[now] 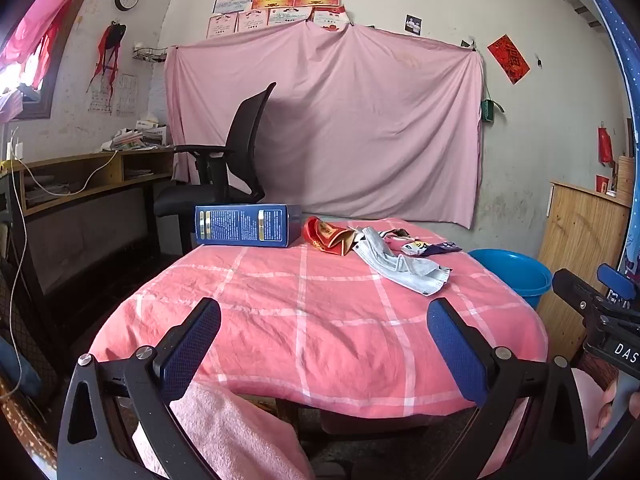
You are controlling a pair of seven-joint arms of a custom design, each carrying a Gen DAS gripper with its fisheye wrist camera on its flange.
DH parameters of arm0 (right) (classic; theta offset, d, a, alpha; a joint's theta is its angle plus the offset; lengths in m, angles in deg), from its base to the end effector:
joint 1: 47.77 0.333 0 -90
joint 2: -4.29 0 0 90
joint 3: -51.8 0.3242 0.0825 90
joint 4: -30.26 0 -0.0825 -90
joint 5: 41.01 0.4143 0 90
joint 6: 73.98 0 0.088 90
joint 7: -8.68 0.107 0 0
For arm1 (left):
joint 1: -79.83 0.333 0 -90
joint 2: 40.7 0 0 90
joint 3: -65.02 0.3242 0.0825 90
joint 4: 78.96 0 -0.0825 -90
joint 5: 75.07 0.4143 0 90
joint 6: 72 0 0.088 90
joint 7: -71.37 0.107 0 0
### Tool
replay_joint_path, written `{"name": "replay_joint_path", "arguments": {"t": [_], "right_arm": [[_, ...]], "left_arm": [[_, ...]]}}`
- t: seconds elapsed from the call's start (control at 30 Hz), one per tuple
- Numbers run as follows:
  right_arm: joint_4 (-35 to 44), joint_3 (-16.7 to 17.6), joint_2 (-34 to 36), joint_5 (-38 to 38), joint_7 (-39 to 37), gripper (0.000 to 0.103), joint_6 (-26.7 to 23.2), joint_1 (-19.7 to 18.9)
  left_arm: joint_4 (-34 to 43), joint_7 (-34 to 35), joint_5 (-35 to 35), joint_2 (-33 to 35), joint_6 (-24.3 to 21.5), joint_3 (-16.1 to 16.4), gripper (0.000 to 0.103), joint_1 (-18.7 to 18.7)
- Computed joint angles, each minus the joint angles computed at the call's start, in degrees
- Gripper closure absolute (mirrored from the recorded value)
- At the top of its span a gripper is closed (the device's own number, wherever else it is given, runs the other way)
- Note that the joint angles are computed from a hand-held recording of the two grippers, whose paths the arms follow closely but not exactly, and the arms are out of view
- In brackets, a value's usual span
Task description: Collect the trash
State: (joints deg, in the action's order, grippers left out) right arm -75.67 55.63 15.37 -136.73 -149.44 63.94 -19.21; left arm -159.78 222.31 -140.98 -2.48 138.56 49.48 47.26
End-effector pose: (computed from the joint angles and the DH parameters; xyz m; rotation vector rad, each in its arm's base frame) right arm 0.5733 0.3533 0.4586 -1.3004 1.5848 -1.1848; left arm 0.6150 -0.4212 0.4231 -1.2783 1.6711 -1.2894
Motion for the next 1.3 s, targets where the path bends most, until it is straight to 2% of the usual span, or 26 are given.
{"name": "replay_joint_path", "arguments": {"t": [1.3], "right_arm": [[0.15, -0.09, 0.17, 0.11, 0.05, 0.000, 0.13, 0.05]], "left_arm": [[0.22, 0.86, -0.30, 0.11, 0.18, -0.16, 0.002, 0.06]]}}
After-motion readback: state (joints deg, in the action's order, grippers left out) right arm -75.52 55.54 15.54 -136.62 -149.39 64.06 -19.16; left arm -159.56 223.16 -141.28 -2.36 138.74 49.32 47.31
